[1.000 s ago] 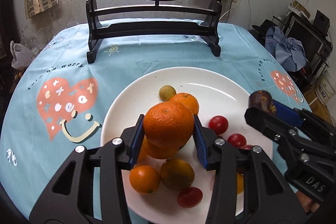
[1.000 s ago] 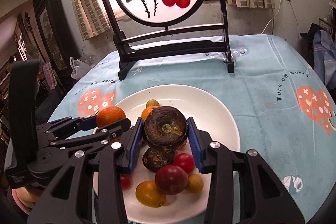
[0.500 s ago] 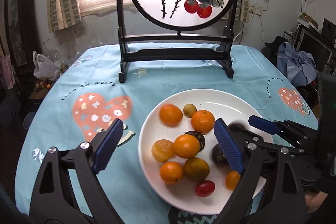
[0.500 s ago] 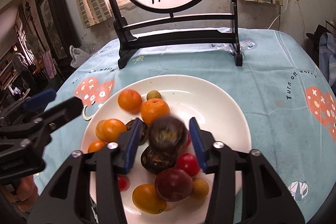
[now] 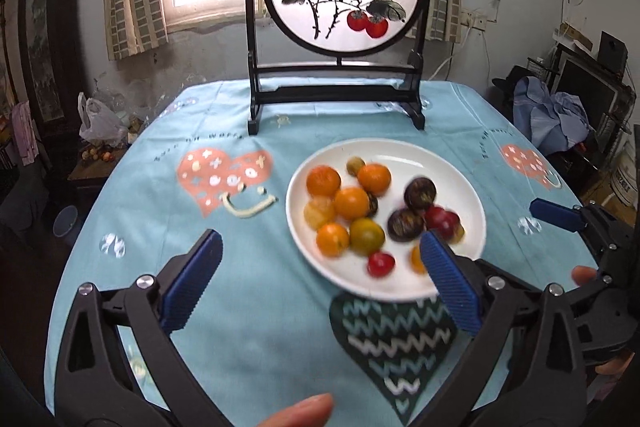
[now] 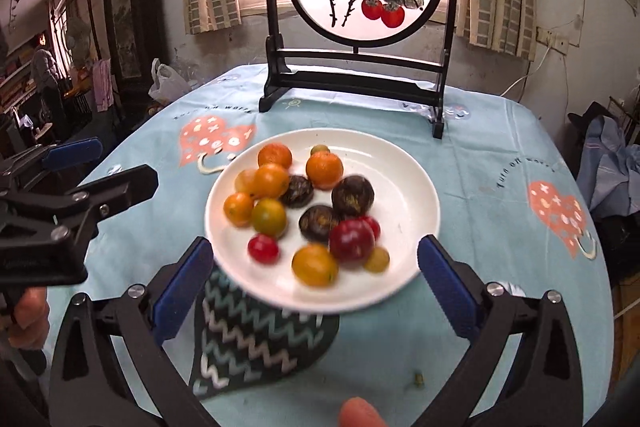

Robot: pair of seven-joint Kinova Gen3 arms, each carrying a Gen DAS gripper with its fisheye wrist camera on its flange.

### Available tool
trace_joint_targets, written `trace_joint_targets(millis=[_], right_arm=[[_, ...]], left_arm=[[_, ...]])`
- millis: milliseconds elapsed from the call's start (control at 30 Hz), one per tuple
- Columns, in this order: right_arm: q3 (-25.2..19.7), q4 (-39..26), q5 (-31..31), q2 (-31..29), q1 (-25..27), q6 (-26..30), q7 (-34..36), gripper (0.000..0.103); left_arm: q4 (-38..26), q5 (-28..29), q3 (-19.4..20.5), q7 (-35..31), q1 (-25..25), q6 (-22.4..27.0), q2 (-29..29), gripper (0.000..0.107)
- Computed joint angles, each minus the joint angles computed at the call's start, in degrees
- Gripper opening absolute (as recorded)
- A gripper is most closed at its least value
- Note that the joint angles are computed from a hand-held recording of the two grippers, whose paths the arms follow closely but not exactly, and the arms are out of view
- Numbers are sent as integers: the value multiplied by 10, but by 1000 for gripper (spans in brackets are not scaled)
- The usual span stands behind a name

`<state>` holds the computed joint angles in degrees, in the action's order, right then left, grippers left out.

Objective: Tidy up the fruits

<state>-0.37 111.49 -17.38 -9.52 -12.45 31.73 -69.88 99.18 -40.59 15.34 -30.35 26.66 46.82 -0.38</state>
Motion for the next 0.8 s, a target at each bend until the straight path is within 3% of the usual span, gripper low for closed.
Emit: trace_joint_targets(millis=[367,800], right_arm=[[-14,96,51,-154,1,62,-85,102],[-30,125,77,-224,-8,96,-137,102]], left_arm=[[91,10,86,59,10,37,-84,101],[115,41,153,68,-12,54,-123,101]])
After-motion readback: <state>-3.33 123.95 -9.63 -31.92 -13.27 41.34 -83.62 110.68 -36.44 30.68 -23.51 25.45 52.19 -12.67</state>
